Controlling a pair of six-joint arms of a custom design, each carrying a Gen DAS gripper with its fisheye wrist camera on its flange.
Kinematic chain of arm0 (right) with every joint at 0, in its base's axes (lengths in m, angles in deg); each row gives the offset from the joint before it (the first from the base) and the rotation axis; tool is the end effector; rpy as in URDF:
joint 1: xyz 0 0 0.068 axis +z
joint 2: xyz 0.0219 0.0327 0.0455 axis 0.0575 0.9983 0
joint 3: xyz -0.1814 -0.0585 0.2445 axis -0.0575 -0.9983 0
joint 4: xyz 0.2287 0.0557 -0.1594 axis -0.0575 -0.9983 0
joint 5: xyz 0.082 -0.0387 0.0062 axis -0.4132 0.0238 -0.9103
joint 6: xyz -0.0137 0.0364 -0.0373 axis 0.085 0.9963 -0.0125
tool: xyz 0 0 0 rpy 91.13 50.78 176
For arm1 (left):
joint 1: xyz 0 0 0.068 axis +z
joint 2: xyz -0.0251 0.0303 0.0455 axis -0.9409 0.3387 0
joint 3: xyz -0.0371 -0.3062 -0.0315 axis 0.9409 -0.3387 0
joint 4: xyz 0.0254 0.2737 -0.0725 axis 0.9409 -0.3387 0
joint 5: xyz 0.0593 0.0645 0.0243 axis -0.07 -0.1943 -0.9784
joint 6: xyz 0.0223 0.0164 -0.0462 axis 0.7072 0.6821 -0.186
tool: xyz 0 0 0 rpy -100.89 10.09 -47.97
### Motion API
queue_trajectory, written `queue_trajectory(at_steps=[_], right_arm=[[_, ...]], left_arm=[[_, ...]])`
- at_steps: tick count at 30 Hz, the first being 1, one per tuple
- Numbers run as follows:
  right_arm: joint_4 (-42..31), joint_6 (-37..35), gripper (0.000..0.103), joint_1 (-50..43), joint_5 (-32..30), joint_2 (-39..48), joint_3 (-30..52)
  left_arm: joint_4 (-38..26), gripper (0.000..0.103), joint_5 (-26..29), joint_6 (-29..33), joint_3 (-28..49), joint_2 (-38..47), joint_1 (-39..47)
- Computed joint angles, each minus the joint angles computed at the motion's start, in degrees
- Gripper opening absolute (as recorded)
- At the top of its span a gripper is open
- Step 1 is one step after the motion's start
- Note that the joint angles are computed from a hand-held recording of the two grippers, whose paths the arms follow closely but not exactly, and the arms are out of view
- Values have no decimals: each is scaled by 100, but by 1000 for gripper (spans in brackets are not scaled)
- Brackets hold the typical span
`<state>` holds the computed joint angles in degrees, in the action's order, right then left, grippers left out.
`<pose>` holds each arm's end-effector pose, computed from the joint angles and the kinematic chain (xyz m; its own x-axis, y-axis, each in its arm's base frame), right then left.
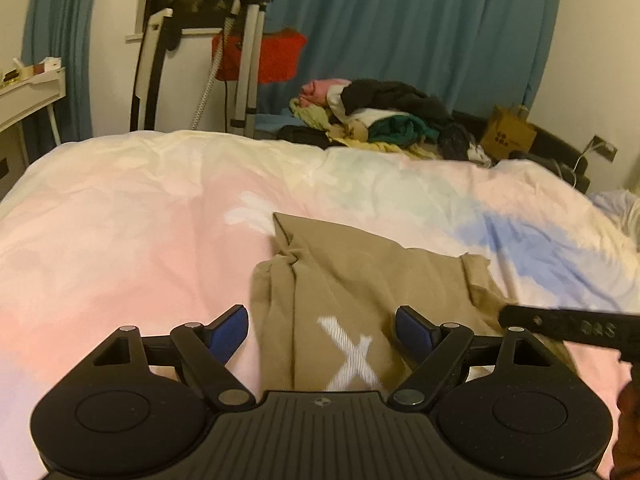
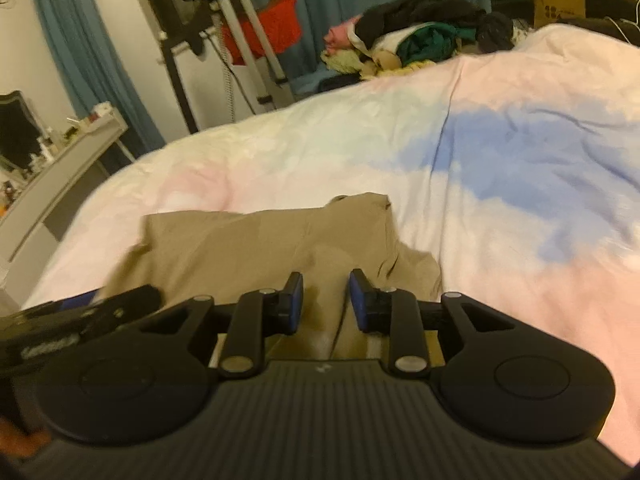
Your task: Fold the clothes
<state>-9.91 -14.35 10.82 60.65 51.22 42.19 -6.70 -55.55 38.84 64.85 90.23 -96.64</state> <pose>0.3679 0.0651 0.1399 -0.6843 -0.0837 -0.7243 -0.4449 0.8350 0.3238 0.2536 -0.1064 0.1619 -0.5440 -0.2943 -0.7858 -0.3087 0.9410 -0.1387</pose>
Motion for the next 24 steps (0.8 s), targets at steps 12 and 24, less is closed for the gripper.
queue_trajectory(at_steps=[12, 24], right_arm=[[-190, 324, 30, -164, -374, -1007, -976], [-1229, 2195, 83, -1516, -3374, -442, -1127]], left_arm=[[-937, 82, -260, -1076, -95, -333, -567], [-801, 86, -741, -2417, -783, -2049, -1671]])
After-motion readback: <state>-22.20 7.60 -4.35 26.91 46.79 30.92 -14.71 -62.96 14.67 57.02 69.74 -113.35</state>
